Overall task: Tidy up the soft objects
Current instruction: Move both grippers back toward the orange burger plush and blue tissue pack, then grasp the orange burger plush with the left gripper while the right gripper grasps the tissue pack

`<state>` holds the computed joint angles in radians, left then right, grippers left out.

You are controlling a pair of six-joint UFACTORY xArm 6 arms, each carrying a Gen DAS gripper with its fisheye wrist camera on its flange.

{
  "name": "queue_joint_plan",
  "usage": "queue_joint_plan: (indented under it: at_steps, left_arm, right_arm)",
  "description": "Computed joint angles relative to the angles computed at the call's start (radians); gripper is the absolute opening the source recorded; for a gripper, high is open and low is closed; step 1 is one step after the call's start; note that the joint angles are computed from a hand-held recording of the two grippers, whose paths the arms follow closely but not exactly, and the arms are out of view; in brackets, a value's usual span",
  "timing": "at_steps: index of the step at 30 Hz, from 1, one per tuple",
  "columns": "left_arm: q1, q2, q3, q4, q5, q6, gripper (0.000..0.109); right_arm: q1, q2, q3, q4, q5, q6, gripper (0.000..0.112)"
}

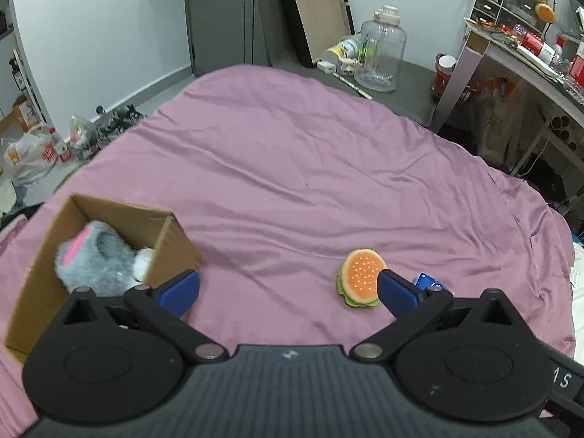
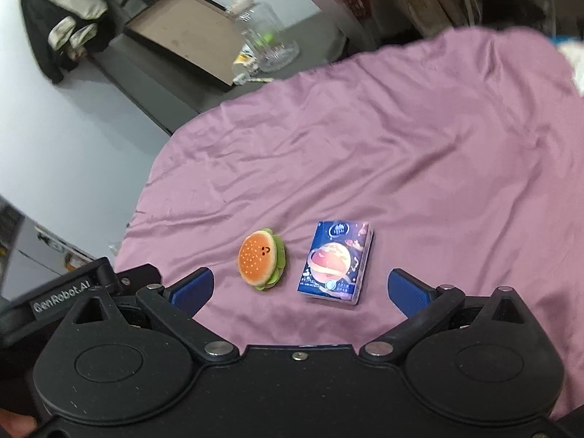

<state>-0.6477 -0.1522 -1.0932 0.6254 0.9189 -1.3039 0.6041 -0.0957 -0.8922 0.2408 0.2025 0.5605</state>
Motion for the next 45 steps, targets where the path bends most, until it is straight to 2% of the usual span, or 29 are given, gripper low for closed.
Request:
queue_joint_plan:
  at_steps: [1,4,7,10,15,21,24,27,29,31,34,39,42,43,44,45]
  left_arm:
    - [0.003,0.011,-0.003,0.0,-0.006,-0.011,0.103]
    - [0.017,0.041,-0.004,0.0,-0.05,-0.042,0.103]
    - [0.028,0.08,-0.02,-0.002,-0.069,-0.061,0.103]
    - [0.045,0.123,-0.04,-0.043,-0.098,-0.033,0.103]
    - [0.061,0.184,-0.074,-0.079,-0.113,-0.022,0.103]
    - [0.077,0.227,-0.102,-0.115,-0.095,-0.01,0.103]
    - [0.088,0.234,-0.099,-0.136,-0.115,0.002,0.103]
    - [0.091,0.243,-0.104,-0.134,-0.127,0.001,0.103]
    - [0.092,0.258,-0.117,-0.137,-0.141,0.014,0.102]
    - [0.09,0.275,-0.129,-0.136,-0.154,0.028,0.102]
    - [0.086,0.298,-0.139,-0.154,-0.168,0.039,0.1]
    - [0.081,0.306,-0.113,-0.161,-0.242,0.023,0.098]
    - [0.081,0.313,-0.109,-0.189,-0.267,0.044,0.086]
    - [0.081,0.316,-0.11,-0.197,-0.268,0.048,0.078]
    - [0.079,0.32,-0.117,-0.209,-0.253,0.058,0.065]
    - [0.077,0.324,-0.126,-0.221,-0.234,0.068,0.059]
  right_arm:
    - [-0.002,0.009,-0.004,0.041,0.002,-0.022,0.103]
    - [-0.017,0.034,-0.015,0.001,0.017,0.02,0.103]
    - [-0.018,0.06,-0.028,0.011,0.014,0.001,0.103]
    - [-0.019,0.089,-0.047,0.034,0.019,-0.026,0.102]
    - [-0.024,0.147,-0.089,0.027,0.041,-0.023,0.1]
    - [-0.031,0.218,-0.149,-0.052,0.08,0.032,0.096]
    - [-0.034,0.25,-0.179,-0.128,0.109,0.094,0.092]
    - [-0.035,0.269,-0.204,-0.272,0.136,0.179,0.085]
    - [-0.046,0.269,-0.202,-0.373,0.133,0.272,0.066]
    - [-0.058,0.266,-0.203,-0.464,0.147,0.36,0.053]
    - [-0.068,0.259,-0.183,-0.464,0.122,0.379,0.052]
    - [-0.069,0.254,-0.169,-0.472,0.101,0.392,0.051]
    - [-0.067,0.25,-0.165,-0.483,0.098,0.403,0.051]
    - [-0.067,0.249,-0.164,-0.487,0.098,0.403,0.051]
    - [-0.067,0.242,-0.159,-0.488,0.099,0.4,0.051]
    - [-0.066,0.238,-0.155,-0.483,0.099,0.393,0.051]
